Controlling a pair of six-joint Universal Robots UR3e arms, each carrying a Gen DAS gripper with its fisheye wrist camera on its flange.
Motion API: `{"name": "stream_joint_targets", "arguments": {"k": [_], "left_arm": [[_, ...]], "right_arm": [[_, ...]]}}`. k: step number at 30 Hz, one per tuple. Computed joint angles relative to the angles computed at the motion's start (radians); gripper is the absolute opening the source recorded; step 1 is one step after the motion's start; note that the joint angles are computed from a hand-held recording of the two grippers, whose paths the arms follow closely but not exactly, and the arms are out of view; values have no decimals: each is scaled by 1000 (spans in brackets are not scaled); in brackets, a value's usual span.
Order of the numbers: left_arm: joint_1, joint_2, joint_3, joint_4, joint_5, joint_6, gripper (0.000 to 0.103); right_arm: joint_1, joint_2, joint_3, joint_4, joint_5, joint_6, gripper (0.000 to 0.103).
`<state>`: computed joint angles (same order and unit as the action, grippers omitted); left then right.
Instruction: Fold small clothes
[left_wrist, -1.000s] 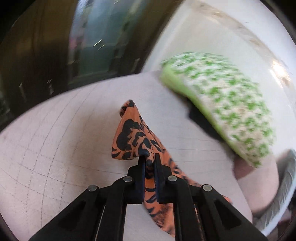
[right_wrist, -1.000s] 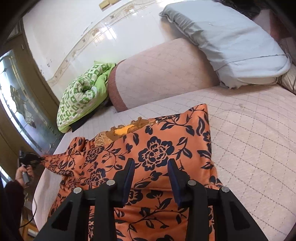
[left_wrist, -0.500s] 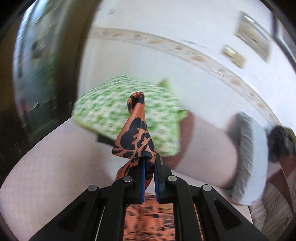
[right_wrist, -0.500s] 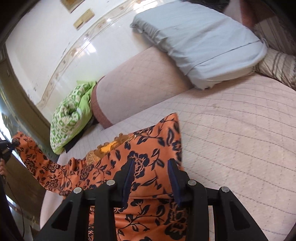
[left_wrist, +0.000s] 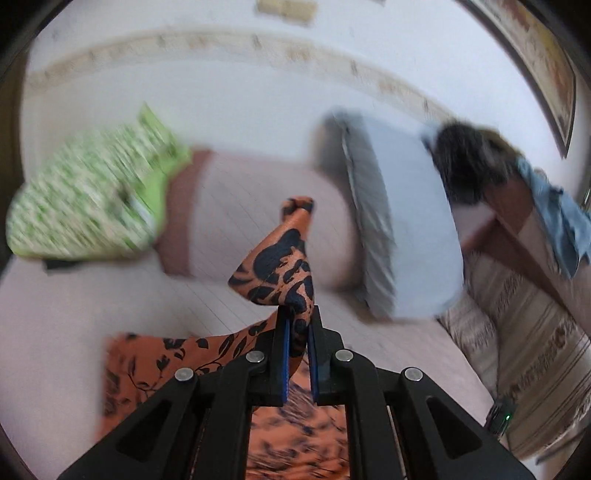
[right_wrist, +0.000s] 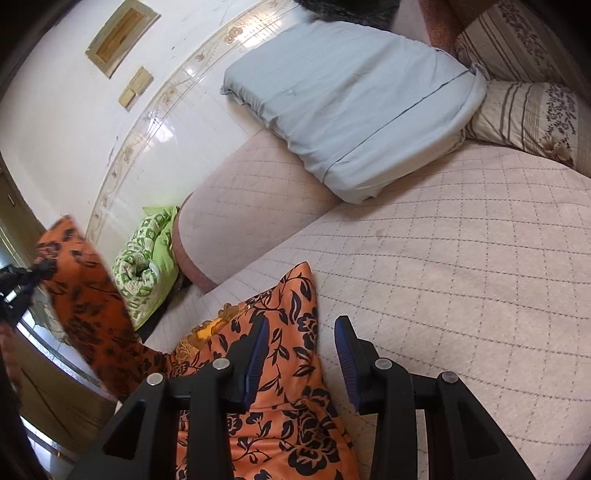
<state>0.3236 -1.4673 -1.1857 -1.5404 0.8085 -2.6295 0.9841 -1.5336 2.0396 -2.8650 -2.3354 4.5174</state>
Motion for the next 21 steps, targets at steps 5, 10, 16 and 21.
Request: {"name": "stream_joint_targets", "arguments": {"k": [5, 10, 16, 21], "left_arm": [[-195, -51, -207, 130, 126, -143, 63], [-30, 44, -305, 39, -20, -4, 70], [308, 209, -478, 123, -21, 164, 77], [453, 146, -630, 473, 151, 38, 76]], "right_arm": [[-48, -46, 94, -115, 93, -25, 40], [-100, -44, 138, -199, 198, -45, 57], [-92, 20, 30, -131, 222, -104, 57], [-115, 96, -84, -70, 296, -197, 55]]}}
